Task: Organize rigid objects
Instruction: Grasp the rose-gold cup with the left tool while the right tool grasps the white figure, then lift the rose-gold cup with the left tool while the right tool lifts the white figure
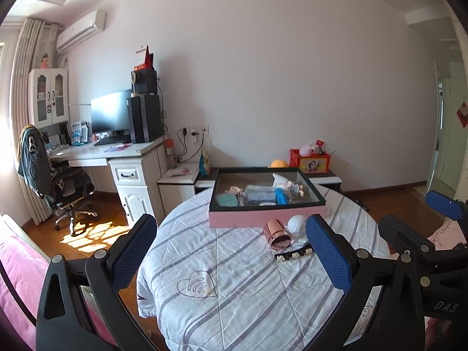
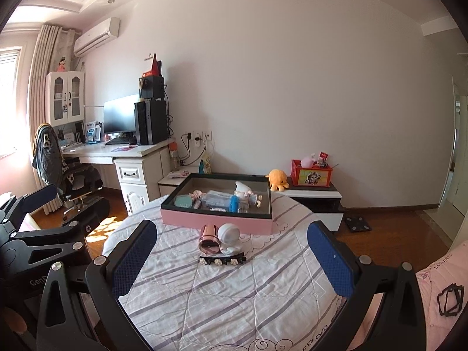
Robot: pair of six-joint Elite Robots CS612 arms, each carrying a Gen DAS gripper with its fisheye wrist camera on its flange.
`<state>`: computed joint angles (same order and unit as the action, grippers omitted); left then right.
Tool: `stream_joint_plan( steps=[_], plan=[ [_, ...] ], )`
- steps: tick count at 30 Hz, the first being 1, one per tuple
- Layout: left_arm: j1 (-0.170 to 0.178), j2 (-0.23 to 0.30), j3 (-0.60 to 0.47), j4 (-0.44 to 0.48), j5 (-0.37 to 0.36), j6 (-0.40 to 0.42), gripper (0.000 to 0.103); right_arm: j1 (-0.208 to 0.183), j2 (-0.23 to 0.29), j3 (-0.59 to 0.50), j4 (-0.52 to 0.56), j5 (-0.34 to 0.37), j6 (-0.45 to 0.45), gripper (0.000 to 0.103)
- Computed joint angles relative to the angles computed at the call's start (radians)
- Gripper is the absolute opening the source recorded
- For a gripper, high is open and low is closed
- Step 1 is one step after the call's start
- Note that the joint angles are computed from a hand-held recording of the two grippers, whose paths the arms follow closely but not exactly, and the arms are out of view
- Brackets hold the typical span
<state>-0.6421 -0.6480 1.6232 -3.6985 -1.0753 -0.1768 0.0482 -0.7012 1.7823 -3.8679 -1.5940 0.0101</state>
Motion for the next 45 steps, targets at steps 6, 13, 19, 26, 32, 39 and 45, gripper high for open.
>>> stream_joint_plan(
  steps=[6, 13, 19, 26, 32, 39, 45],
  plan=[
    [0.028, 0.053, -0.097, 0.209, -0.094, -0.048, 0.103, -0.02, 0.049, -0.067, 0.158, 0.007, 0.024, 0.103],
    [0.047, 0.122, -0.23, 0.38, -0.181, -0.052, 0.103, -0.047, 0.095, -0.14, 0.292, 0.023, 0.049, 0.103],
    [0.063, 0.193, -0.385, 0.533, -0.241, -0.016, 0.103, -0.067, 0.137, -0.229, 0.398, 0.035, 0.062, 0.103],
    [0.079, 0.262, -0.535, 0.7, -0.29, 0.01, 0.103, -0.084, 0.184, -0.329, 0.514, 0.064, 0.07, 0.103],
    [0.094, 0.289, -0.595, 0.754, -0.316, -0.022, 0.103, -0.084, 0.206, -0.373, 0.563, 0.096, 0.053, 0.103],
    [0.103, 0.319, -0.651, 0.796, -0.328, -0.048, 0.089, -0.083, 0.215, -0.4, 0.61, 0.107, 0.04, 0.103],
    [0.109, 0.331, -0.672, 0.818, -0.337, -0.048, 0.048, -0.07, 0.224, -0.438, 0.661, 0.108, -0.001, 0.103]
  ],
)
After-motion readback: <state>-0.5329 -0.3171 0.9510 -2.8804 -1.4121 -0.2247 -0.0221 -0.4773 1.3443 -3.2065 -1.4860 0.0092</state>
